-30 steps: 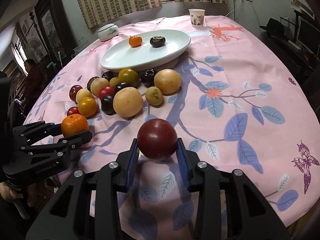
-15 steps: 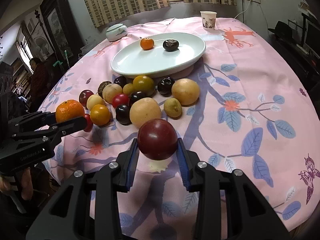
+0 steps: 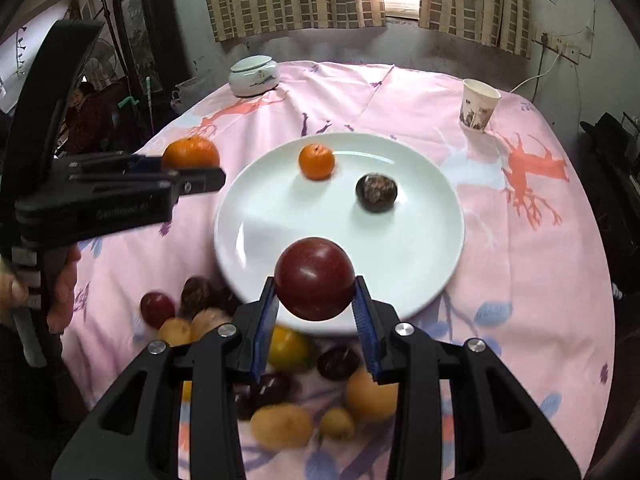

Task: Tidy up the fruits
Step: 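Grasp a dark red plum with the right tool while the left tool grasps a mandarin, then release the plum and mandarin onto the white plate with both tools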

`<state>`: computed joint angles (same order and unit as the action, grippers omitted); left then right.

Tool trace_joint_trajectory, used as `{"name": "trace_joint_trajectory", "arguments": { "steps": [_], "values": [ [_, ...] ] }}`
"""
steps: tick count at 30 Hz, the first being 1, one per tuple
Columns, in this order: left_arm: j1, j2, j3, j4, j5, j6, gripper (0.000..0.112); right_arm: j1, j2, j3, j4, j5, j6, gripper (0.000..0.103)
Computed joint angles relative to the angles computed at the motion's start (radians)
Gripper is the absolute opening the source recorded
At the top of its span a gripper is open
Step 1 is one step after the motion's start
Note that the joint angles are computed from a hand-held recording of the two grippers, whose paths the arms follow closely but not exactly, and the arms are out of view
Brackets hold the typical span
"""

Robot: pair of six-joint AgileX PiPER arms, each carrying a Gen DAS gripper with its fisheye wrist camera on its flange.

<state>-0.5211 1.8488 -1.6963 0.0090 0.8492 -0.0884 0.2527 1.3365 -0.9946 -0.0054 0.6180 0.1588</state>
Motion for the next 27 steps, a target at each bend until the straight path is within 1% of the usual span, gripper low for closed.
{"name": "trace_joint_trajectory", "arguments": {
  "steps": [1,4,6,8,11,13,15,16,17,18,19,20,21,23,25,26,27],
  "values": [
    [0.004,0.045,-0.055,-0.006,0.023,-0.001,0.045,-0.030,0.063,-0.062,0.018,0.001,-0.035,0.038],
    [0.007,0.142,-0.157,-0.012,0.052,0.003,0.045,-0.099,0.260,-0.253,0.081,0.007,-0.150,0.038],
    [0.011,0.193,-0.210,-0.017,0.072,0.009,0.045,-0.130,0.381,-0.383,0.122,0.061,-0.207,0.038],
    [0.014,0.236,-0.254,-0.014,0.087,0.011,0.045,-0.150,0.489,-0.508,0.137,0.130,-0.222,0.038],
    [0.019,0.293,-0.321,-0.019,0.115,0.015,0.045,-0.155,0.586,-0.620,0.125,0.181,-0.211,0.038],
    [0.020,0.326,-0.366,-0.020,0.134,0.014,0.045,-0.159,0.608,-0.649,0.143,0.185,-0.218,0.038],
    [0.013,0.353,-0.411,-0.011,0.153,0.008,0.046,-0.156,0.621,-0.668,0.127,0.183,-0.199,0.039],
    [0.010,0.364,-0.432,-0.007,0.166,0.006,0.046,-0.157,0.625,-0.678,0.125,0.191,-0.201,0.047],
    [0.008,0.370,-0.448,-0.006,0.178,0.006,0.047,-0.155,0.621,-0.679,0.115,0.193,-0.194,0.059],
    [0.007,0.358,-0.436,-0.006,0.168,0.007,0.055,-0.153,0.607,-0.669,0.099,0.185,-0.180,0.064],
    [0.006,0.336,-0.410,-0.002,0.145,0.007,0.061,-0.155,0.586,-0.653,0.094,0.173,-0.178,0.065],
    [0.002,0.306,-0.375,0.010,0.117,-0.001,0.071,-0.158,0.561,-0.637,0.105,0.171,-0.191,0.065],
    [-0.001,0.273,-0.340,0.022,0.094,-0.011,0.072,-0.162,0.533,-0.620,0.112,0.170,-0.198,0.065],
    [0.005,0.204,-0.277,-0.004,0.072,0.003,0.072,-0.165,0.457,-0.562,0.112,0.161,-0.195,0.065],
    [0.010,0.096,-0.154,-0.028,0.019,0.018,0.072,-0.170,0.362,-0.482,0.130,0.158,-0.205,0.065],
    [0.008,0.042,-0.091,-0.024,-0.006,0.015,0.075,-0.171,0.297,-0.419,0.143,0.149,-0.212,0.065],
    [0.005,-0.020,-0.018,-0.023,-0.035,0.016,0.079,-0.167,0.239,-0.362,0.142,0.142,-0.206,0.066]
  ]
}}
